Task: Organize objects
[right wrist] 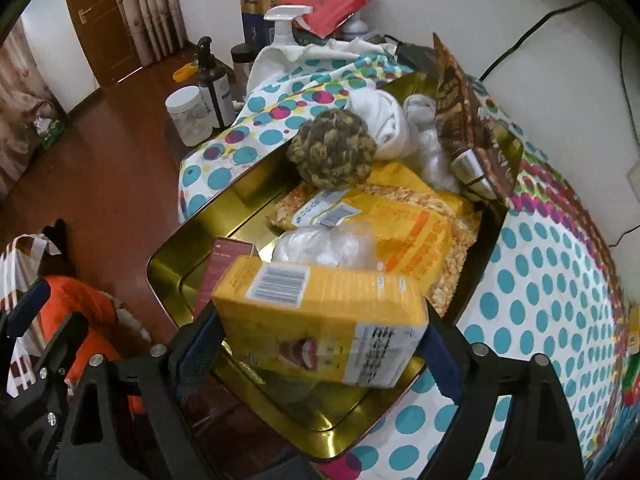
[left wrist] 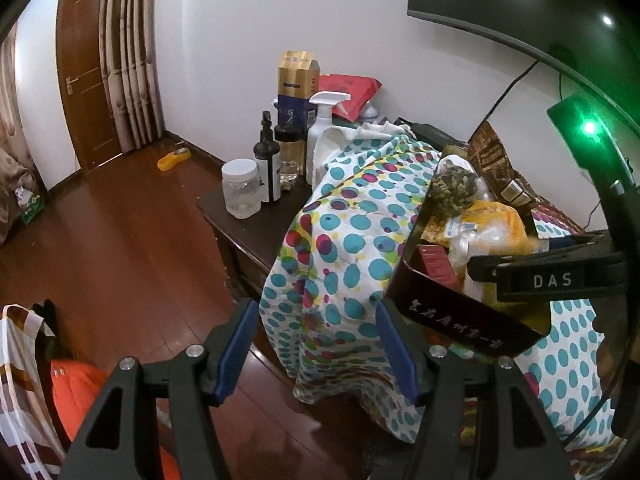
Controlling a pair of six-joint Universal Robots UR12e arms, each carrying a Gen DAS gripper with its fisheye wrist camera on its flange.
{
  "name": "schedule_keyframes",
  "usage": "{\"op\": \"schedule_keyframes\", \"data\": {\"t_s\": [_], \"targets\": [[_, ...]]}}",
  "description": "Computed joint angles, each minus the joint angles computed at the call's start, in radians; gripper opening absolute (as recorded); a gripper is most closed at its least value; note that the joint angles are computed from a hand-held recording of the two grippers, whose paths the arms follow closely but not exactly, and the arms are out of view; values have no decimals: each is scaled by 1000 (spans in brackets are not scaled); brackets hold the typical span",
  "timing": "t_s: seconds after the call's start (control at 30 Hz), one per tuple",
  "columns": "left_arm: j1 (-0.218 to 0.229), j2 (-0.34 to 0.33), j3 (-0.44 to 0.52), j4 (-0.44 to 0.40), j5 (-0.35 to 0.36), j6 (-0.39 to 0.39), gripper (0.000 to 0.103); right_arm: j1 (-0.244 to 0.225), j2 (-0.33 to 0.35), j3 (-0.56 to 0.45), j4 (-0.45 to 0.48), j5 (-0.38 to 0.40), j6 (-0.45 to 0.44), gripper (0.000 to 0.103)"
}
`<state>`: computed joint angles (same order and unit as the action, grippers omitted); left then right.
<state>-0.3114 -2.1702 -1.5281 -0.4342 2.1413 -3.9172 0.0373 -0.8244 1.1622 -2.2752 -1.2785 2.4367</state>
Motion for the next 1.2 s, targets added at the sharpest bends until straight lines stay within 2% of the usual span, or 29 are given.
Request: {"op": "schedule_keyframes", "data": {"t_s": [0.17,0.3,0.4,0.47,0.6,0.83,0.97,1.07,1.2], "targets": [[4,-5,19,-19,-20,-3,63,-15,-17,18,-21,43,20,99],[13,-7,36,-37,-57,-16,69,-25,-51,69,-98,28,9,100],[14,-12,57,-65,-58,-20,70,-39,-79,113,-167,23,11,102],[15,-17,73,-79,-72,-9,70,-45,-92,136,-219,-9,11,102],[10,-31,110,-110,-82,11,70,-70,-120,176,-278,-15,25,103],[-15,-71,203,-195,-28,103,71,-100,-148,218,-297,-28,31,103],[-21,-86,241,-219,-39,138,71,-115,-155,225,-257,-17,38,102],[-25,-97,268,-237,-39,148,71,-123,-160,227,-226,-20,39,103],[-31,-110,298,-275,-26,151,71,-126,-152,223,-234,-39,51,103]]}}
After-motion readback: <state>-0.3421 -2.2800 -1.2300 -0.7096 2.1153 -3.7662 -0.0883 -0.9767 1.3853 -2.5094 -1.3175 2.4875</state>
